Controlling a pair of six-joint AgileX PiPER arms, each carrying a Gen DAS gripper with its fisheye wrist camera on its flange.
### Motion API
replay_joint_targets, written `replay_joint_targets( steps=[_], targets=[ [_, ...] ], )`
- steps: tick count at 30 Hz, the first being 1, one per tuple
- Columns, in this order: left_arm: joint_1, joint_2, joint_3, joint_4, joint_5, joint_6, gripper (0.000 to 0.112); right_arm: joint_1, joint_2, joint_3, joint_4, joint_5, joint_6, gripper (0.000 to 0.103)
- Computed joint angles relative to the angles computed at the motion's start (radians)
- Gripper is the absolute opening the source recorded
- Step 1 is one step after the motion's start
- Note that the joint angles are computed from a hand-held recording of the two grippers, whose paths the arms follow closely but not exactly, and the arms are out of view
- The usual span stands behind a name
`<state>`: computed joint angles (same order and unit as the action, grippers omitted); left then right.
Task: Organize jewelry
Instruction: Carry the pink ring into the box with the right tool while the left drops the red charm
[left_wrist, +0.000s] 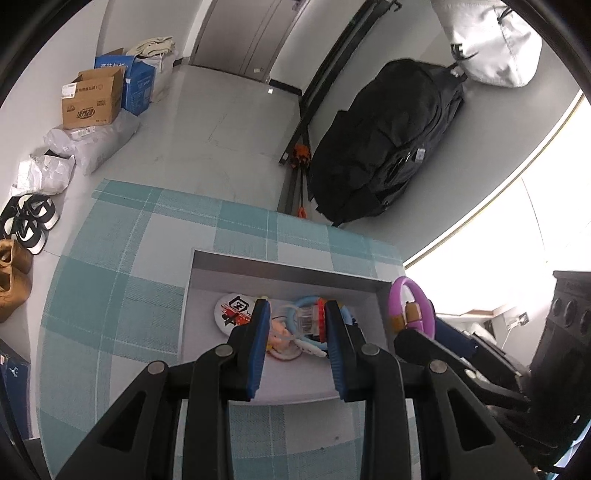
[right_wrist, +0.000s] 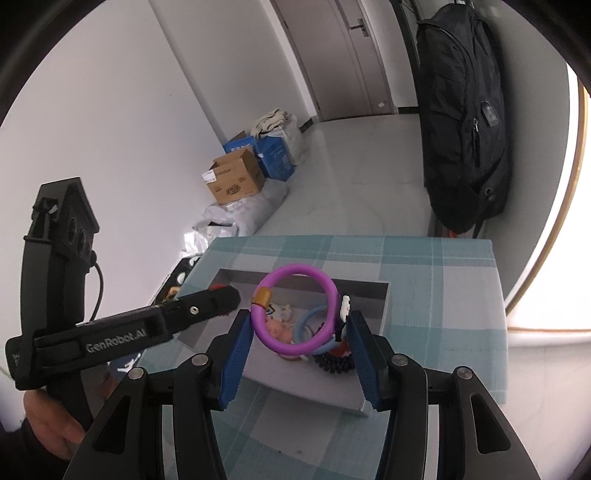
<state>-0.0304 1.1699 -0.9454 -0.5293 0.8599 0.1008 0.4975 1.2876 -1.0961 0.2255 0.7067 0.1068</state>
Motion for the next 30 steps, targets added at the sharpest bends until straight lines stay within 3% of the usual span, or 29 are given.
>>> replay_joint_targets(
  steps=[24,27,28,30],
  targets=[
    [-0.028,0.046,-0.019,0.06,0.019,-0.048,0.025,-0.033,0.048,-0.007,0.054,0.023,-0.035,0.053],
    [0.021,0.081,-0.047,0.002,0.08,-0.013,0.027,-0.02,0.039,-0.003,0.02,0.012,-0.006,0.063],
    [0.032,0.091,-0.055,-0.013,0.098,0.001,0.03,-0.014,0.032,0.0,-0.002,0.006,0.013,0.07],
    [0.037,0.087,-0.06,-0.021,0.105,0.021,0.037,-0.006,0.013,0.01,-0.035,-0.01,0.039,0.073]
  ],
)
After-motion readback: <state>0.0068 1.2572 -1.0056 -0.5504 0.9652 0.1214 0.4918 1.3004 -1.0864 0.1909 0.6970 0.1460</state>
